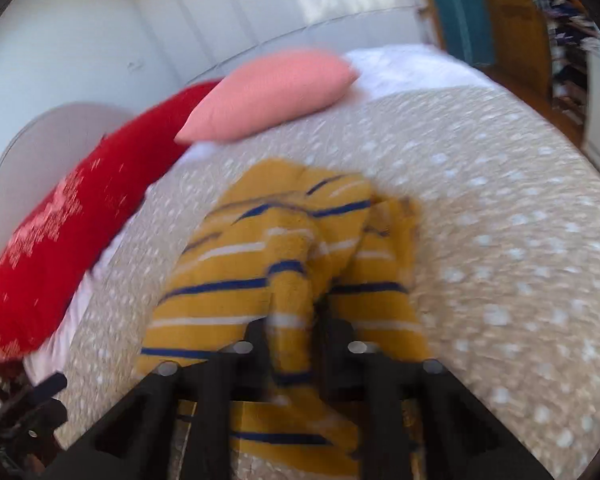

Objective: Fold small clothes

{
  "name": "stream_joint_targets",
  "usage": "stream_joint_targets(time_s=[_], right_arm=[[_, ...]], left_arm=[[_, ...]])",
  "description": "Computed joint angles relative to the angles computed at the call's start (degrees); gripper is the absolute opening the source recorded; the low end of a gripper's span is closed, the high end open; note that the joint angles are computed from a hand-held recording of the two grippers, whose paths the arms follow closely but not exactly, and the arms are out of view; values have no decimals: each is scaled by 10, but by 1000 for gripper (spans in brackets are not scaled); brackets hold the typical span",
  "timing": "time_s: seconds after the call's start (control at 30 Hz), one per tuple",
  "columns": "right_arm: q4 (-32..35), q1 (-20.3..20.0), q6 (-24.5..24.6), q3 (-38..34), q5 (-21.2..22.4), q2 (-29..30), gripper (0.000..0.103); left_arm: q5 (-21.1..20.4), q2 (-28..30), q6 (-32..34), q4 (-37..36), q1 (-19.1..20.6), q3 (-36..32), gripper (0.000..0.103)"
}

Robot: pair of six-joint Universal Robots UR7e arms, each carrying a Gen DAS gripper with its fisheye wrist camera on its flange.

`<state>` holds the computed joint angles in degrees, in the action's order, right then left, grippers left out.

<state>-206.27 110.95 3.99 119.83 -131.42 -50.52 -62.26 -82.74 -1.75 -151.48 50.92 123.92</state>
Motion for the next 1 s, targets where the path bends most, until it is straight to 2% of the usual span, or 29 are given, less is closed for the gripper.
stream_joint_targets(time_s=[0.07,0.17,0.23,0.3,0.37,0.43,0.5,0.57,0.63,0.67,0.7,0.73,0.77,0.87,0.93,1.0], right_arm=[[-19,-3,3,19,-27,-9,13],[0,-18,19,40,-69,-18,13],[-32,-17,5,60,-53,-28,17],[-80,-16,-8,80,-14,-43,23],[-101,-13,-11,83,-2,-49,49],[-114,-17,-22,73,0,-43,63],[-81,-30,-22,52,4,-38,66],[-27,-60,-3,40,51,-45,70],[1,-91,23,38,108,-46,71],[19,-114,45,37,161,-51,70],[24,-126,55,37,189,-52,67],[19,-137,69,38,217,-51,60],[13,-140,85,38,236,-52,52],[10,-124,84,25,242,-53,41],[8,-106,70,11,258,-54,40],[2,-85,43,-8,252,-45,40]], left_arm=[[9,3,12,-5,8,-4,85],[5,26,2,12,29,-28,86],[-30,46,-10,31,48,-53,86],[-57,73,-8,40,60,-79,86],[-85,110,6,40,69,-110,87],[-117,151,19,52,80,-149,90],[-165,194,21,86,95,-195,90],[-229,234,27,135,111,-240,92],[-292,276,31,189,125,-280,92],[-297,287,29,195,126,-285,92],[-283,289,32,183,121,-278,92],[-275,287,38,166,115,-269,87],[-275,284,37,164,113,-269,75],[-283,267,27,172,111,-278,57],[-269,252,32,166,102,-281,57],[-263,235,40,159,95,-285,57]])
